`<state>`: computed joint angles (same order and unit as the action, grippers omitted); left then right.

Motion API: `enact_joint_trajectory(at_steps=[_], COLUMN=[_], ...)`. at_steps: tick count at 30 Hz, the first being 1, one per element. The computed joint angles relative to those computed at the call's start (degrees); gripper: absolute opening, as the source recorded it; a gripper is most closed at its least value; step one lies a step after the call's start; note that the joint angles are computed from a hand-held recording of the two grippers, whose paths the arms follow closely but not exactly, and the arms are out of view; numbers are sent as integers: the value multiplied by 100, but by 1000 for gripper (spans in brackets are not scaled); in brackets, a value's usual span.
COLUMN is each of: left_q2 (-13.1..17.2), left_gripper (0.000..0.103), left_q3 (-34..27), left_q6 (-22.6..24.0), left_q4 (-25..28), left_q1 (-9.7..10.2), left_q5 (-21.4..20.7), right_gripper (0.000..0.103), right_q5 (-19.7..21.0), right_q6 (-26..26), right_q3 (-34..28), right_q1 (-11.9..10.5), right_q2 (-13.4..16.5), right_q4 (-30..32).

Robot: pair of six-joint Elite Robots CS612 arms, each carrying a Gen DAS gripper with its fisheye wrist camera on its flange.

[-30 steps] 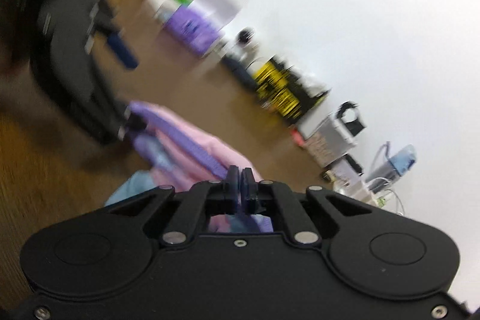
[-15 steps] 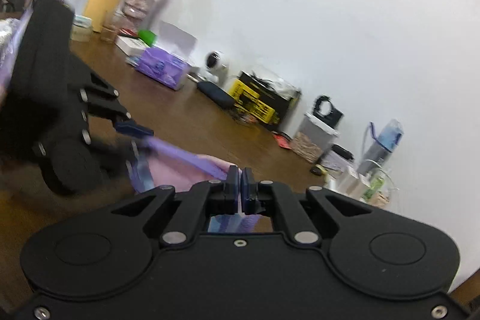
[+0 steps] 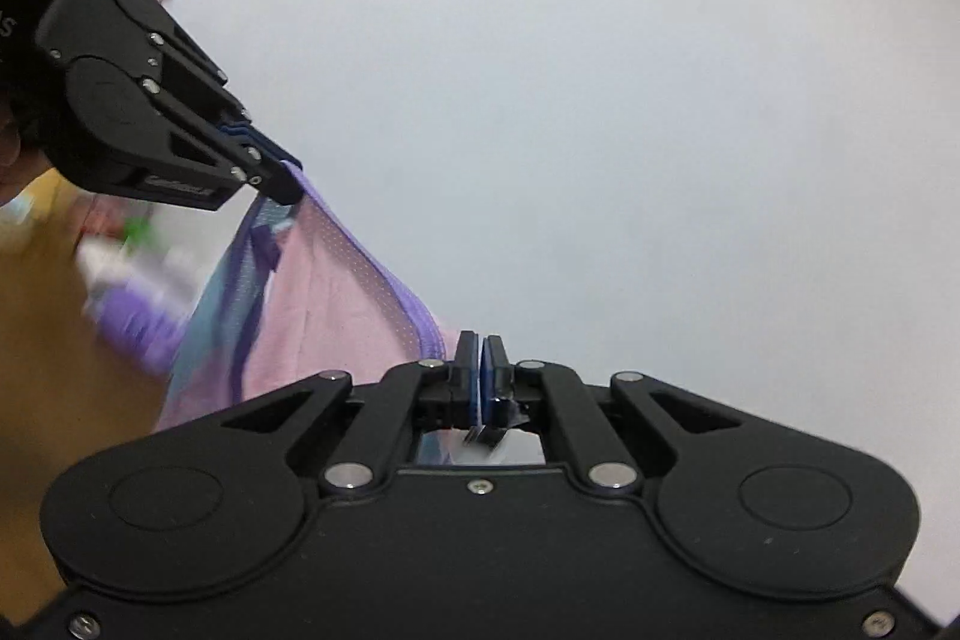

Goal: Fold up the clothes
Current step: 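Raise the garment with both grippers, holding two trimmed edges apart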

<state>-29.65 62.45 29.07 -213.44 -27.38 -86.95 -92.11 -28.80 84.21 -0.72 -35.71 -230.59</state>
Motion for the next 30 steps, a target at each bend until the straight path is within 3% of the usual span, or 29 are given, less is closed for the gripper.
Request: enact_joint_trajectory(at_steps=[3, 6, 9, 12, 14, 18, 20, 23, 30], left_q2=[-336, -579, -644, -605, -580, -536, -560, -567, -459], left_gripper=[3, 3, 3, 3, 3, 3, 3, 3, 3], left_q3=[324, 689, 883, 912, 932, 1036, 1106, 1174, 1063], left_q6=[-72, -54, 217, 383, 465, 710, 702, 754, 845], left_q4=[-378, -521, -259, 157, 257, 227, 247, 211, 384], left_q1=[-14, -28, -61, -98, -115, -180, -185, -200, -85], left_q5=[-14, -79, 19, 195, 243, 404, 329, 246, 3], right_gripper=[2, 2, 5, 26, 33, 32, 32, 31, 29], right_q5=[-46, 314, 928, 1559, 1853, 1505, 1593, 1490, 1221], right_q6=[-67, 133, 382, 661, 996, 1552, 1780, 1407, 1163], right_q3=[22, 349, 776, 1046, 1072, 804, 631, 299, 115], right_q1=[-16, -86, -165, -178, -135, 63, 117, 212, 262], right_q2=[-256, -600, -828, -708, -473, 21, 238, 429, 506], right_q4=[-400, -289, 193, 410, 283, -186, -369, -178, 226])
